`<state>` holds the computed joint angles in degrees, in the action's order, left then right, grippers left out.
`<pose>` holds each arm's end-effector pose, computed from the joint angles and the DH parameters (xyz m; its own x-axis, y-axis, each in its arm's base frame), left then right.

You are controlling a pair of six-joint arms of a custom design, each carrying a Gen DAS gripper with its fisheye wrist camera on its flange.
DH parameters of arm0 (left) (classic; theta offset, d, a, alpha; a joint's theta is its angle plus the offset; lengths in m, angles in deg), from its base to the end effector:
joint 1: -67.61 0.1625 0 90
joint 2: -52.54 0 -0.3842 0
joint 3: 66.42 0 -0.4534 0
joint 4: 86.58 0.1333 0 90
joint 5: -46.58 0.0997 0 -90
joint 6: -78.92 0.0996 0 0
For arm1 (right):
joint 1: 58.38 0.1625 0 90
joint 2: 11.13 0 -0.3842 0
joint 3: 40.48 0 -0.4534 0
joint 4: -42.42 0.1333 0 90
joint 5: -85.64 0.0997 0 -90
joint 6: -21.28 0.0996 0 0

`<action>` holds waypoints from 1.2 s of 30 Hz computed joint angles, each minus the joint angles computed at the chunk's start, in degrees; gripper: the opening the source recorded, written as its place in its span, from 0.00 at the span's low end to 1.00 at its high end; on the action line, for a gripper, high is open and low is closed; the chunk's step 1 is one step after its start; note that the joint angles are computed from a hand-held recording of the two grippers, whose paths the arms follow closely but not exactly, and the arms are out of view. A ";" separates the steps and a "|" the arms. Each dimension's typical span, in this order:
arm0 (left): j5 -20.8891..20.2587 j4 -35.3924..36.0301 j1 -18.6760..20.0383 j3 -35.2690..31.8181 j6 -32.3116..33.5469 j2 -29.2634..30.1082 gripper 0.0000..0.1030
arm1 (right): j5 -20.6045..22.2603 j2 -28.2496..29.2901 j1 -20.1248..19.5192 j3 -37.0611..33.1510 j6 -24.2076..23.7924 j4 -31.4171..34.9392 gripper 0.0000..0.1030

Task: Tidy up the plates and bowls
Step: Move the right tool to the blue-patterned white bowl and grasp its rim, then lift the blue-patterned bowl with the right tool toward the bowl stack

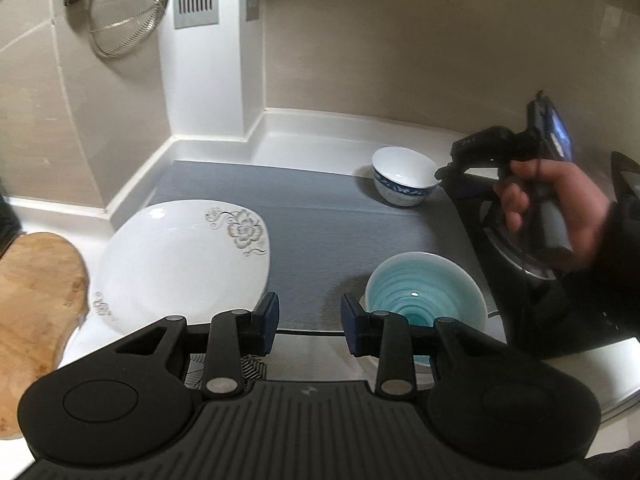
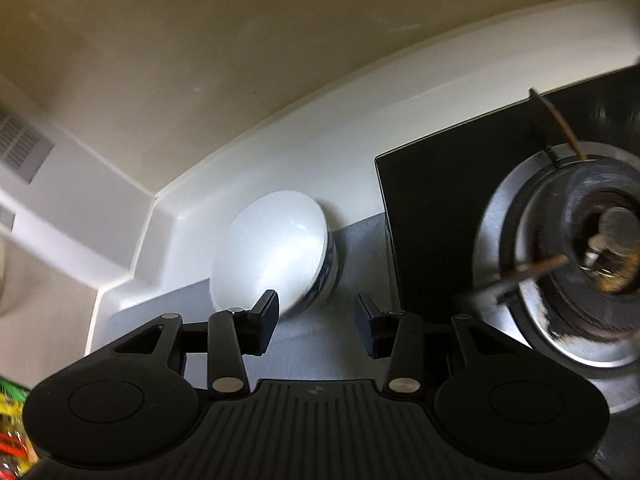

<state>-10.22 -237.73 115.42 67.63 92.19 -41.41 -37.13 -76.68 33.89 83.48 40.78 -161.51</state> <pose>-0.1586 -0.4546 0.2118 -0.5881 0.5639 -0.5798 0.7827 0.5775 -0.2323 0.1000 -0.5185 0.1608 -0.8161 0.5777 0.0137 0.2652 0.3955 -0.8793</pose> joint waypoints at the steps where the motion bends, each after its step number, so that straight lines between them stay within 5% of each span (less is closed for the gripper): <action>1: 0.56 -0.22 -0.33 0.55 -0.10 -0.65 0.37 | 0.43 0.18 -0.47 -0.47 0.25 0.52 0.44; 7: 3.65 -0.08 -1.58 2.50 -3.37 -3.54 0.37 | 1.33 0.93 -2.05 -2.71 0.08 4.48 0.41; 13: 5.46 0.27 -2.03 3.22 -4.95 -4.95 0.37 | 2.37 1.35 -2.55 -4.19 -0.33 6.93 0.18; 19: 5.41 0.12 -2.22 3.56 -5.51 -5.15 0.37 | -0.16 2.03 -1.46 -5.49 -0.32 8.86 0.16; 36: -4.66 -7.36 2.78 -0.99 0.94 3.90 0.37 | 7.54 -3.50 -0.39 -2.46 5.14 23.24 0.14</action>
<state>-14.88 -245.09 118.20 66.64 93.14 -37.52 -29.59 -80.17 33.49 81.03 45.92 -138.26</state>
